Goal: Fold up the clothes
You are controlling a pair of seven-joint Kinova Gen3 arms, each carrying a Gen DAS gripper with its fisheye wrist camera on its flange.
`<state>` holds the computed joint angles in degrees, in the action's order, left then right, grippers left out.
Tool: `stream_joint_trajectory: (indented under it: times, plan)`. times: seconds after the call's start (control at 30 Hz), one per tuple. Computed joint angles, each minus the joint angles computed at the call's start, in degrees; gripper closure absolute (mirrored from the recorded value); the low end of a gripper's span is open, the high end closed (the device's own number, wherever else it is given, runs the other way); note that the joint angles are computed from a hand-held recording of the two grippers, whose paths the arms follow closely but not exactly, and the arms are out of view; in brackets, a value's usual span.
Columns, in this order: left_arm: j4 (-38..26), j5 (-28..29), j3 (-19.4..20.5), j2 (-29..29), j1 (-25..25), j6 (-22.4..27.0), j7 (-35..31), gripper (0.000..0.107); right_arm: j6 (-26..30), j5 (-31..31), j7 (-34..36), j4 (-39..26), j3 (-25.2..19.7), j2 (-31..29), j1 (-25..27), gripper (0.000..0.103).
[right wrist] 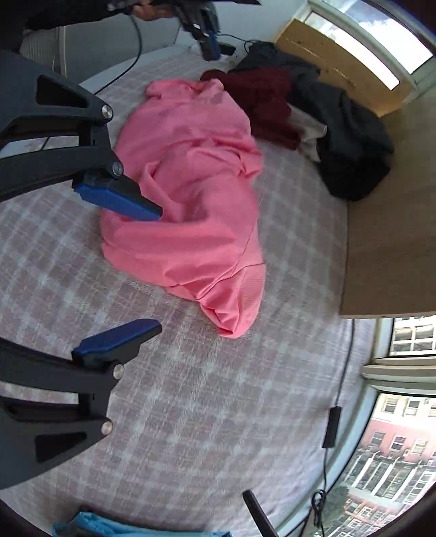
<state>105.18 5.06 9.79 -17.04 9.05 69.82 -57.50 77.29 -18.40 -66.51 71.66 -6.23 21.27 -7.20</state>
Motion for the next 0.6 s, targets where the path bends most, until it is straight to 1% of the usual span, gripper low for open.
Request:
stream_joint_trajectory:
  times: [0.03, 0.07, 0.13, 0.17, 0.2, 0.23, 0.27, 0.33, 0.37, 0.43, 0.5, 0.53, 0.6]
  plan:
    - [0.46, 2.33, -0.73, 1.75, 2.38, -2.33, -1.40, 0.079, 0.38, -1.70, -1.27, -1.15, 0.23, 2.44, 0.06, 0.043]
    - [0.95, 4.54, -0.57, 3.75, 3.70, -4.66, -3.03, 0.077, 0.73, -3.10, -2.76, -2.42, -0.60, 4.96, 0.84, 0.043]
    - [0.57, 6.17, 2.18, 8.46, 5.00, -7.45, -4.95, 0.077, 1.95, -7.76, -4.06, -4.42, -3.61, 8.62, 4.08, 0.043]
    - [0.37, 6.63, 2.64, 10.43, 6.12, -8.62, -5.72, 0.077, 2.14, -9.16, -4.60, -4.62, -3.80, 9.38, 4.43, 0.046]
    - [0.18, 6.59, 2.05, 12.08, 8.30, -9.56, -5.87, 0.077, 2.74, -9.62, -4.47, -4.42, -2.92, 9.22, 3.71, 0.054]
    - [-0.25, 5.62, 1.52, 13.43, 10.41, -9.58, -5.67, 0.076, 3.58, -9.43, -4.71, -4.63, -2.20, 9.12, 2.85, 0.081]
    - [-1.00, 3.71, 2.04, 14.95, 12.00, -9.46, -4.53, 0.072, 4.41, -8.96, -4.64, -5.02, -2.02, 9.04, 2.54, 0.095]
    - [-2.02, -0.95, 5.12, 16.77, 12.22, -8.25, -3.25, 0.068, 4.59, -9.97, -3.52, -4.52, -2.64, 8.08, 3.69, 0.095]
    - [-2.57, -3.26, 5.84, 17.63, 12.88, -7.60, -1.82, 0.068, 4.63, -10.54, -2.85, -4.30, -2.77, 7.53, 4.19, 0.096]
    - [-2.51, -5.09, 5.09, 17.83, 14.32, -8.10, -0.40, 0.069, 5.34, -11.63, -2.16, -4.68, -2.71, 7.05, 5.13, 0.096]
    - [-3.00, -6.21, 4.37, 18.18, 14.76, -7.10, 0.50, 0.104, 5.21, -12.16, -2.07, -4.75, -2.37, 6.39, 5.58, 0.097]
    - [-2.99, -6.57, 3.72, 18.28, 14.52, -6.59, 1.10, 0.107, 5.12, -12.40, -2.06, -4.79, -2.22, 6.07, 5.80, 0.097]
    - [-2.99, -6.78, 2.64, 15.73, 13.76, -6.03, 1.71, 0.107, 4.37, -14.07, -2.34, -4.22, -2.06, 5.16, 6.84, 0.098]
